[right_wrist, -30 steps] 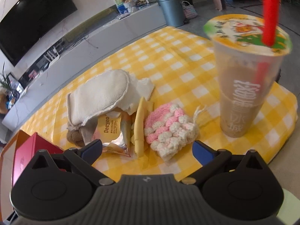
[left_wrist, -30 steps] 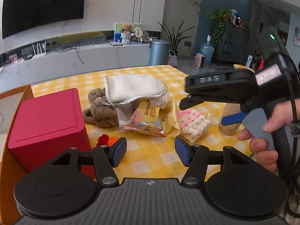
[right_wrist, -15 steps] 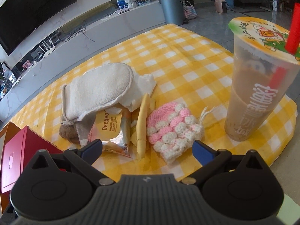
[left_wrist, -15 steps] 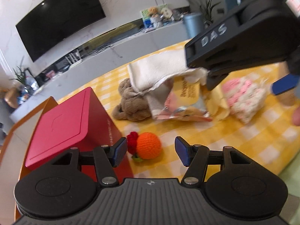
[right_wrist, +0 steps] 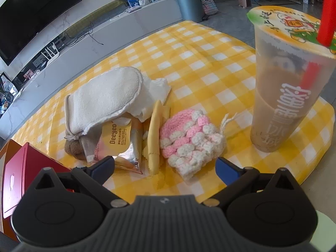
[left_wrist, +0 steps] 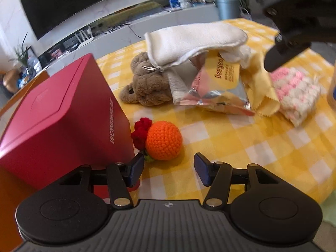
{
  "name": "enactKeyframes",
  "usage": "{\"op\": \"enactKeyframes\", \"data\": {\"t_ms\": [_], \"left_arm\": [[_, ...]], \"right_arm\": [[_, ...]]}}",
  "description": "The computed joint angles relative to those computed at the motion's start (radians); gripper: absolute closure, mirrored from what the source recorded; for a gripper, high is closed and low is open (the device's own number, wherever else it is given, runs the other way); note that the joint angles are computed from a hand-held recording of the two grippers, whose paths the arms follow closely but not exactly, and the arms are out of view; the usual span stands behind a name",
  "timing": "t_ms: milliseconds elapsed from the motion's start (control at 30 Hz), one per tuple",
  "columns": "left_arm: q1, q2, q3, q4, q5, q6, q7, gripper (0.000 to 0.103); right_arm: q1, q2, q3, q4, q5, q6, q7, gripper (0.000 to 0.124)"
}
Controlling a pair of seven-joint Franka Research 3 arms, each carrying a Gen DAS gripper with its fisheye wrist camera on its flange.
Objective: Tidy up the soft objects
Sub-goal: 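Lower the left tool onto the orange crocheted ball and close it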
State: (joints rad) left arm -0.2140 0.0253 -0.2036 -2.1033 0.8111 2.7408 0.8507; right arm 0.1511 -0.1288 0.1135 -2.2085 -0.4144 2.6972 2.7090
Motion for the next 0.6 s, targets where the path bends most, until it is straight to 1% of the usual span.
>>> {"op": "enactKeyframes", "data": {"t_ms": [33, 100, 167, 200, 267, 333, 400, 467, 500, 567, 600], "left_arm": [[0.000, -0.002, 0.002, -0.005, 0.018, 0.009, -0.034, 0.038], [0.001, -0.005, 0.005, -0.012, 0.079, 0.020, -0.128, 0.045], [0.002, -0.010, 0.007, -0.018, 0.154, 0.020, -0.219, 0.061], [0.003, -0.017, 0.006, -0.026, 0.164, 0.023, -0.229, 0.064], [0.008, -0.030, 0.003, -0.042, 0.150, 0.036, -0.202, 0.087], [0.009, -0.041, -0.002, -0.053, 0.105, 0.029, -0.151, 0.101], [0.013, -0.055, -0.002, -0.070, 0.052, 0.050, -0.104, 0.102], [0.018, -0.073, 0.002, -0.096, -0.029, 0.090, -0.017, 0.102], [0.018, -0.087, 0.006, -0.117, -0.090, 0.122, 0.045, 0.102], [0.008, -0.117, 0.022, -0.163, -0.252, 0.187, 0.196, 0.102], [0.003, -0.130, 0.029, -0.185, -0.319, 0.218, 0.242, 0.102]], "right_arm": [[0.000, 0.000, 0.001, 0.001, -0.002, -0.004, 0.001, 0.024], [0.001, -0.001, 0.002, 0.001, -0.006, -0.008, 0.003, 0.024], [0.002, -0.001, 0.002, 0.001, -0.007, -0.008, 0.003, 0.024], [0.002, -0.001, 0.002, 0.001, -0.007, -0.009, 0.004, 0.024], [0.002, -0.001, 0.002, 0.002, -0.008, -0.013, 0.005, 0.024], [0.003, 0.002, 0.002, 0.006, -0.011, -0.019, 0.004, 0.024], [0.005, 0.003, 0.001, 0.009, -0.011, -0.025, 0.002, 0.024], [0.006, 0.003, 0.001, 0.010, -0.014, -0.029, -0.001, 0.024], [0.007, 0.003, 0.000, 0.010, -0.014, -0.031, -0.003, 0.024], [0.009, 0.003, -0.001, 0.010, -0.012, -0.037, -0.008, 0.024], [0.009, 0.003, -0.002, 0.010, -0.012, -0.039, -0.009, 0.024]]}}
